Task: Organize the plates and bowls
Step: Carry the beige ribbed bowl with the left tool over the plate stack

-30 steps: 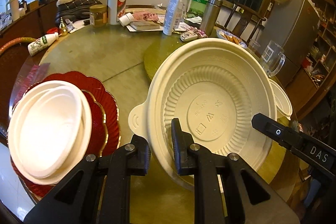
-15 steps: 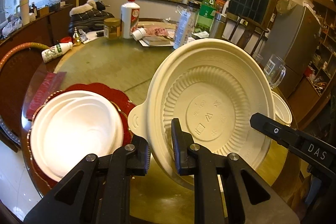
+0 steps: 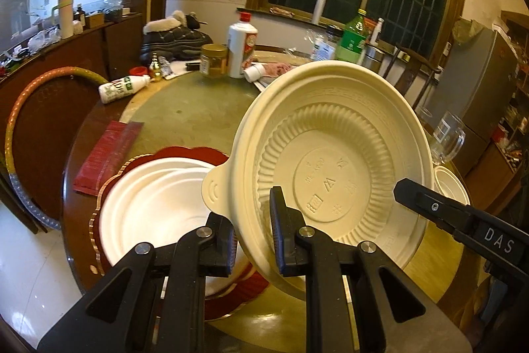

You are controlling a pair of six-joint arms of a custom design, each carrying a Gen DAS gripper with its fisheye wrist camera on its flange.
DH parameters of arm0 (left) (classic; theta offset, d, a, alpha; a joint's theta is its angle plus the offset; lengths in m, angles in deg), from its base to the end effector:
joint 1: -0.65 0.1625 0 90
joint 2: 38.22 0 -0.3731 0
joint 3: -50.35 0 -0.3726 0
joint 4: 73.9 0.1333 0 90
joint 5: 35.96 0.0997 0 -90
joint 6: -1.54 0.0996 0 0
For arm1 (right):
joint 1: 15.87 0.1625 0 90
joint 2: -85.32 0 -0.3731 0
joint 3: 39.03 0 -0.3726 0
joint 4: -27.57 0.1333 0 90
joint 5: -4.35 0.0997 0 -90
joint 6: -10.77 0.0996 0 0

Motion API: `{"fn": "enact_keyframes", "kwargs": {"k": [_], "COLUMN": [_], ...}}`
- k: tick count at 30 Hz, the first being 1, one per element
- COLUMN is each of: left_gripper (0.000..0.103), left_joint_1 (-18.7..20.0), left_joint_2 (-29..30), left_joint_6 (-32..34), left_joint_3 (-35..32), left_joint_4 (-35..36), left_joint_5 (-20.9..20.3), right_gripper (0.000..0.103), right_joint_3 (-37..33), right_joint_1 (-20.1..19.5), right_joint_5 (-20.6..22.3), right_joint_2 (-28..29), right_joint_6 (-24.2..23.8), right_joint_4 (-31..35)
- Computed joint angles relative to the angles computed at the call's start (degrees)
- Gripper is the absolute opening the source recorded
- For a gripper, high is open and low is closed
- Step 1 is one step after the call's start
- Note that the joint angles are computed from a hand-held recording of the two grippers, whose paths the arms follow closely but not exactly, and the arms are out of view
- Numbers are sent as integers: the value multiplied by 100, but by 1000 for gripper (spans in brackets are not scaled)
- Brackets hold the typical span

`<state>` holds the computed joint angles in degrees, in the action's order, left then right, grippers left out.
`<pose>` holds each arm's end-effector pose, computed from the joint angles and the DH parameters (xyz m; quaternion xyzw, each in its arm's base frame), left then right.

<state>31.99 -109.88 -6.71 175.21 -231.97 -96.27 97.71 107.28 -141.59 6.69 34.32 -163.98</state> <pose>-0.2972 -0.3948 0.1603 0.3782 0.8814 -0.2444 0.1430 0.2509 -0.2913 0.2400 -0.1043 -0.8321 0.4945 0.2282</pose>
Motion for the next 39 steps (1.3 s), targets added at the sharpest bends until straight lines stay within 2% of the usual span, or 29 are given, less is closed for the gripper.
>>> {"fn": "enact_keyframes", "kwargs": {"k": [11, 16, 22, 39], "left_gripper": [15, 15, 15, 15], "left_joint_1": [376, 564, 792, 1110], "left_joint_2": [-324, -422, -415, -304], "left_joint_6": [127, 201, 164, 22], "left_joint_3": [-146, -218, -302, -467], "left_joint_4": [85, 192, 399, 1058], "left_joint_5": [312, 359, 397, 192], "right_gripper": [10, 10, 10, 11], "right_joint_3": [-769, -1012, -1165, -1127], "right_joint_1": [-77, -165, -359, -670], "right_joint_5": [619, 932, 1304, 1587], "right_joint_2": [766, 1001, 1239, 1356], "right_joint_6": [-585, -707, -673, -370], "right_joint_4": [-118, -44, 78, 434]}}
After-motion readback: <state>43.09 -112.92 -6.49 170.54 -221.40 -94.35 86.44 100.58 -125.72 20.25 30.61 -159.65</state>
